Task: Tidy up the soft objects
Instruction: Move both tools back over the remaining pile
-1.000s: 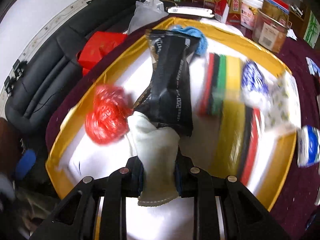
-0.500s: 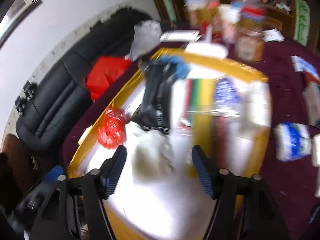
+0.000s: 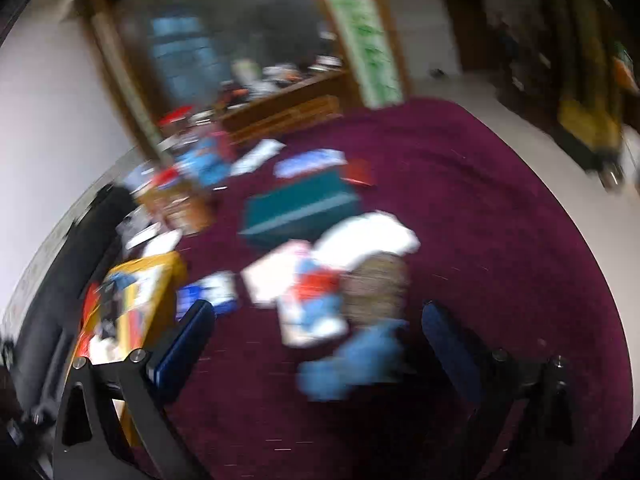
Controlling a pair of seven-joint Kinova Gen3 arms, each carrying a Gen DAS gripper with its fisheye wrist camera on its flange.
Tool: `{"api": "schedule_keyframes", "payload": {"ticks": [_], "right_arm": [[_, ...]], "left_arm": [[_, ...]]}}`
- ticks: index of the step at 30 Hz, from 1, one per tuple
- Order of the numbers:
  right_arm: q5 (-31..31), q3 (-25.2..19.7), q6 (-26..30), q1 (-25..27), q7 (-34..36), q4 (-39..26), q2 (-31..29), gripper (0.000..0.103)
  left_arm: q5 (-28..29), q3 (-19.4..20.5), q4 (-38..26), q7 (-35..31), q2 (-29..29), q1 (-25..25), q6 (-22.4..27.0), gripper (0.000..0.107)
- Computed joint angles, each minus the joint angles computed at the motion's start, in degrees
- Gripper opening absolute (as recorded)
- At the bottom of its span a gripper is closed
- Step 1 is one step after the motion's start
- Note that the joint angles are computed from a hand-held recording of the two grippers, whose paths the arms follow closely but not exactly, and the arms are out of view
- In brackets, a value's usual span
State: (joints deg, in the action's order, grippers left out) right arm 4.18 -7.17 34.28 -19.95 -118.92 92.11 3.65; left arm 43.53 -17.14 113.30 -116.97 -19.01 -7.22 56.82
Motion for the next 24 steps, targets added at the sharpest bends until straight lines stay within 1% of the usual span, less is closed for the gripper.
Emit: {"api": "schedule_keyframes", "payload": {"ticks": [1, 2, 3, 4, 7, 8, 9, 10, 11, 12, 13, 14, 15, 16, 17, 18, 19, 22, 24], "right_arm": [[-1.6, 1.46, -0.65, 0.38, 1.02, 0.79, 0.36, 0.103], [-3.93, 3.48, -1.54, 0.26, 2.62, 1.87, 0.64, 0.103], [-6.25, 4.43, -2.45, 0.7, 4.29, 3.28, 0.55, 0.103], [-8.58, 4.32, -3.4, 2.1, 5.93, 4.35, 0.89, 0.103], [-15.57, -0.29, -5.59, 9.4, 11.85, 5.89, 2.6, 0.103], [-17.9, -1.23, -6.53, 10.83, 14.01, 6.73, 2.76, 0.103], [-20.23, -3.23, -6.53, 13.28, 16.18, 6.99, 2.91, 0.103], [-22.56, -4.33, -5.97, 14.97, 18.2, 6.85, 3.07, 0.103], [-24.89, -4.6, -6.33, 15.6, 20.52, 7.23, 2.84, 0.103], [-26.29, -4.08, -7.14, 15.17, 22.24, 7.74, 2.64, 0.103], [-26.76, -2.52, -7.31, 13.68, 23.07, 7.91, 2.56, 0.103], [-27.99, -0.75, -6.61, 12.13, 24.51, 7.67, 2.78, 0.103], [-28.3, -0.04, -5.91, 11.42, 25.02, 7.05, 3.34, 0.103], [-27.78, 0.19, -5.25, 11.08, 24.8, 6.56, 3.65, 0.103], [-28.19, 0.1, -5.09, 11.23, 25.34, 6.36, 3.89, 0.103], [-29.19, -0.08, -4.81, 11.61, 26.4, 6.24, 4.0, 0.103], [-29.9, -0.14, -4.45, 11.89, 27.15, 6.13, 4.09, 0.103], [-31.61, -0.1, -2.71, 12.58, 28.5, 5.11, 5.1, 0.103], [-33.17, -0.29, -2.36, 13.23, 29.79, 4.95, 5.45, 0.103]], "left_arm": [[-1.07, 0.81, -0.8, 1.24, 0.63, 1.49, -0.43, 0.087], [-3.07, 1.4, -1.92, 3.08, 1.39, 4.04, -1.4, 0.087], [-5.4, 2.68, -3.47, 4.85, 2.49, 6.08, -2.52, 0.087], [-7.73, 4.18, -5.11, 6.4, 3.63, 7.21, -3.3, 0.087], [-14.72, 10.73, -11.18, 9.41, 8.14, 6.55, -3.99, 0.087], [-17.05, 11.54, -13.2, 10.22, 9.84, 7.38, -4.18, 0.087], [-19.38, 11.29, -15.35, 10.7, 11.96, 9.21, -4.41, 0.087], [-21.71, 9.97, -17.9, 10.65, 14.61, 11.86, -4.32, 0.088], [-24.04, 8.41, -19.89, 11.43, 16.52, 14.51, -4.06, 0.088], [-26.37, 6.66, -22.04, 11.62, 19.16, 17.17, -4.24, 0.088], [-28.7, 4.7, -24.22, 12.01, 21.75, 19.82, -4.0, 0.088], [-31.03, 2.74, -26.56, 12.73, 24.07, 22.48, -3.17, 0.088], [-33.36, 0.66, -28.72, 13.03, 26.45, 25.13, -2.63, 0.088], [-35.69, -0.36, -30.19, 13.89, 28.41, 26.72, -2.92, 0.088], [-38.02, -0.32, -31.31, 14.87, 29.79, 27.28, -3.45, 0.088], [-39.78, 0.71, -32.14, 15.3, 30.95, 26.76, -4.2, 0.088], [-40.6, 2.61, -33.45, 15.32, 32.26, 25.19, -4.01, 0.089], [-42.46, 10.57, -37.74, 15.65, 36.36, 18.31, -1.19, 0.091], [-46.13, 15.88, -39.41, 17.76, 38.36, 15.01, 0.57, 0.093]]}}
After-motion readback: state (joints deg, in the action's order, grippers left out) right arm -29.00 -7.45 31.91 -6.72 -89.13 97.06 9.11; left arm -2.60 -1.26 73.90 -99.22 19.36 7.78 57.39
